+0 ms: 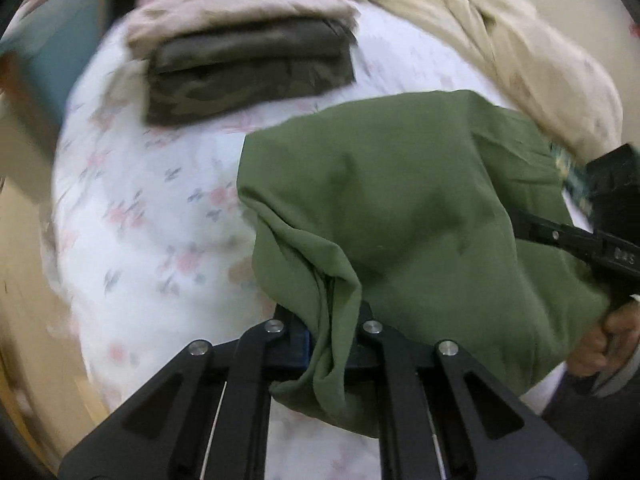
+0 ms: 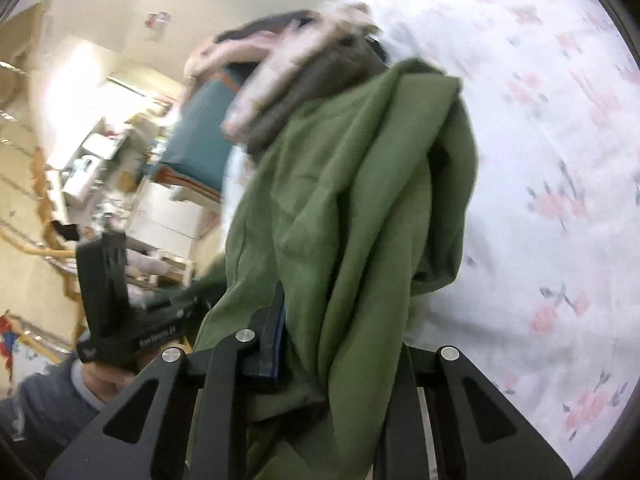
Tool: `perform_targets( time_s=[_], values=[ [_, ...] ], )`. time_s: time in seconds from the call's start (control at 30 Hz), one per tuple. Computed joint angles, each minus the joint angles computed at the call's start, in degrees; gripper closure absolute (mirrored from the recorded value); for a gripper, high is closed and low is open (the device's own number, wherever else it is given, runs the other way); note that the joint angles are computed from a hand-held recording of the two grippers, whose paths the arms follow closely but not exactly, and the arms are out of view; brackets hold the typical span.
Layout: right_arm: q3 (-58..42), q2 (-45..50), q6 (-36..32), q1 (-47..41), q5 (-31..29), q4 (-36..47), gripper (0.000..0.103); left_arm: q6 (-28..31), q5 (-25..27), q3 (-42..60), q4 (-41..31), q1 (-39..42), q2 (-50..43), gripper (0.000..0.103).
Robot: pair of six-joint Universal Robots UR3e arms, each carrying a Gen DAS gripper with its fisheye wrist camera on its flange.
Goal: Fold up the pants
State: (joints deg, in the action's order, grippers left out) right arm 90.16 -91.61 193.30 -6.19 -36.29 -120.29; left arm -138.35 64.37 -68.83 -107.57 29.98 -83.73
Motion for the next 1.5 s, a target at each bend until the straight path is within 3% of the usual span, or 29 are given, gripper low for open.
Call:
perform_targets(
  time_s=[0.1,0.17,0.27,0.3,0.33,0.4,0.43,0.47,0.5,0.67,0.73,0.83,0.9,0.97,1.07,1.17,1.27,1.37,1.5],
  values=[
    [-2.50,0.64,-7.09,-2.64,4.27,7.86,0.082,5.74,-4.03,-1.75,-10.09,7.82,8.84,0.097],
    [-3.79,2.62,-10.13,-3.25,5.22,14.09,0.081,6.80,-3.48,-4.07,-12.26,9.29,11.58,0.096],
    [-8.51,5.81,-11.25,-0.65,-6.90,20.39,0.078,1.39,1.89,-12.91,-3.99,2.85,11.73,0.090],
    [-9.37,6.53,-11.31,-0.48,-10.19,23.63,0.067,-0.45,3.93,-14.03,-1.83,0.29,10.21,0.087],
    [-9.89,6.62,-9.83,-0.36,-13.62,26.54,0.045,-3.06,6.68,-14.35,-0.14,-2.32,8.45,0.084],
    [-11.45,5.68,-8.53,-0.30,-18.84,32.25,0.023,-3.00,10.79,-15.69,2.74,-4.47,8.49,0.058],
    [-12.26,5.24,-8.65,-0.80,-19.36,34.29,0.023,-2.87,12.04,-16.69,4.91,-4.66,9.38,0.048],
    [-13.70,4.43,-8.58,-0.93,-20.90,36.46,0.023,-3.16,13.52,-17.45,6.51,-4.14,10.57,0.030],
    [-16.14,3.30,-7.96,-0.53,-24.02,37.89,0.023,-3.66,15.02,-17.11,7.03,-3.10,11.33,0.026],
    [-22.78,-1.18,-8.43,0.23,-29.89,38.07,0.023,-2.57,18.83,-8.13,-2.99,1.50,8.90,0.026],
    [-23.07,-1.91,-7.49,2.74,-31.85,35.55,0.023,-2.63,15.73,-5.39,-8.46,5.27,8.71,0.026],
    [-22.62,0.01,-8.81,4.68,-31.07,38.48,0.025,-4.94,11.96,-11.80,2.41,4.65,14.20,0.026],
    [-22.02,3.29,-8.33,7.98,-34.16,39.36,0.025,-6.68,14.48,-14.83,5.52,0.64,13.25,0.026],
    [-19.14,2.98,-7.52,8.97,-35.15,40.55,0.025,-6.55,16.41,-16.12,3.56,-0.95,10.44,0.026],
    [-18.06,2.17,-7.86,6.56,-32.64,41.78,0.025,-7.47,13.51,-17.94,0.67,3.75,7.89,0.026],
    [-17.76,-1.43,-8.22,4.40,-31.78,39.05,0.025,-6.78,10.62,-12.84,-5.01,8.13,4.61,0.025],
    [-14.81,-4.95,-8.84,-1.15,-23.05,36.15,0.024,-4.20,7.40,-8.92,-5.89,10.20,5.54,0.026],
    [-13.38,-3.30,-7.72,-2.05,-18.88,32.20,0.020,-5.53,7.43,-8.37,-1.22,7.26,4.38,0.010],
    [-13.65,3.54,-5.95,1.12,-20.98,27.11,0.018,-11.72,9.73,-12.57,5.27,1.68,1.81,0.009]
  ],
)
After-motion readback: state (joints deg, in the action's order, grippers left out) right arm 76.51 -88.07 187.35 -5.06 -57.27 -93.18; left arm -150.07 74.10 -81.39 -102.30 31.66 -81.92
